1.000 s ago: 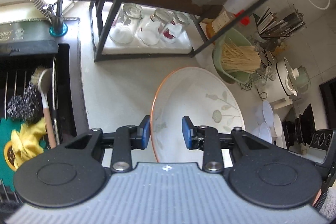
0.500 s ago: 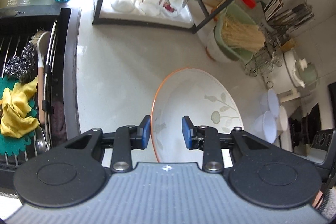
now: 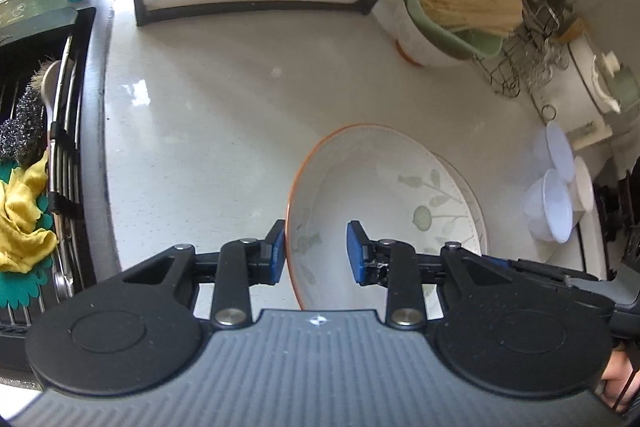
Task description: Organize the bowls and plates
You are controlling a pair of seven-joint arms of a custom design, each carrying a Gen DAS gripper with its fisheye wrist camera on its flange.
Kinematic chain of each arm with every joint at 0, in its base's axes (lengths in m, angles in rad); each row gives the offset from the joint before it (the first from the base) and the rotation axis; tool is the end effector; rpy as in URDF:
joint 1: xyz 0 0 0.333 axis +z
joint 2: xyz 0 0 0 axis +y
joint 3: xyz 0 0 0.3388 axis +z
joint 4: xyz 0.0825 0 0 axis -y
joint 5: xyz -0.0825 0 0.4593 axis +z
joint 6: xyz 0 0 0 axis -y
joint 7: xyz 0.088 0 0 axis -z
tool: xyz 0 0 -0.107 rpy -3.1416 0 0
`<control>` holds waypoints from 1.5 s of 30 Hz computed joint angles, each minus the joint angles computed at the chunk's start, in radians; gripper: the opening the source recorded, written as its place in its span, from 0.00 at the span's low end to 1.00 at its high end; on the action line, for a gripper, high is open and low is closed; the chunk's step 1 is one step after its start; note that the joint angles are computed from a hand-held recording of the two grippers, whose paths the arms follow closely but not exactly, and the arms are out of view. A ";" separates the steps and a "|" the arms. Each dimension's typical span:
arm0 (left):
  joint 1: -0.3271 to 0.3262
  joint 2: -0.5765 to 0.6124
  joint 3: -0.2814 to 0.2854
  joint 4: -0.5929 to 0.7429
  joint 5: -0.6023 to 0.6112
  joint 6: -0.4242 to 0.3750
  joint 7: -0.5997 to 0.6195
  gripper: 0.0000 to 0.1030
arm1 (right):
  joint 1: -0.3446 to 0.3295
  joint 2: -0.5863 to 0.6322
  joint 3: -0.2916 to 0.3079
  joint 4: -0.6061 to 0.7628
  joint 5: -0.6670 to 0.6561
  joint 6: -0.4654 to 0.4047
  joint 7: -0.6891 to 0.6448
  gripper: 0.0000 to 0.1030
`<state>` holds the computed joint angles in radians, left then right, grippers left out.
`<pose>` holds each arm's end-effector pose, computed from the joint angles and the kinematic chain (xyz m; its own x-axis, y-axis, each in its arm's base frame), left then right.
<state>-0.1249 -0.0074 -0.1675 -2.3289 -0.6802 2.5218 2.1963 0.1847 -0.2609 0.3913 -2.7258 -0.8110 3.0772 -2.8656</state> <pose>0.5554 -0.1610 0.3305 -0.4153 -0.8467 0.3328 -0.8937 0.3114 -0.3230 0.3567 0.2925 0.3081 -0.3109 -0.8507 -0.4238 -0.7725 0.4859 -0.4088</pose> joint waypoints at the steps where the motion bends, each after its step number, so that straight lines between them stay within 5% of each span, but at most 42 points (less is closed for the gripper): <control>1: -0.003 0.002 -0.003 0.000 0.008 0.004 -0.011 0.34 | 0.007 -0.003 -0.009 -0.006 0.007 0.000 -0.006 0.21; 6: -0.019 0.018 -0.016 0.004 0.069 0.025 -0.079 0.34 | 0.030 -0.025 -0.034 -0.026 0.047 -0.013 -0.063 0.21; 17: -0.040 0.040 -0.029 -0.004 0.181 0.067 -0.157 0.34 | -0.017 -0.041 0.008 -0.024 -0.012 -0.040 -0.055 0.21; 28: -0.045 0.054 -0.036 -0.007 0.155 0.111 -0.228 0.35 | 0.009 -0.069 -0.016 -0.015 -0.098 -0.114 0.022 0.21; 38: -0.032 0.004 -0.025 -0.039 0.019 0.086 -0.160 0.35 | 0.061 -0.110 -0.066 -0.027 -0.069 -0.180 -0.034 0.20; 45: -0.068 -0.093 -0.025 -0.120 -0.044 0.170 -0.138 0.36 | 0.012 -0.196 -0.041 -0.077 -0.121 -0.119 -0.033 0.20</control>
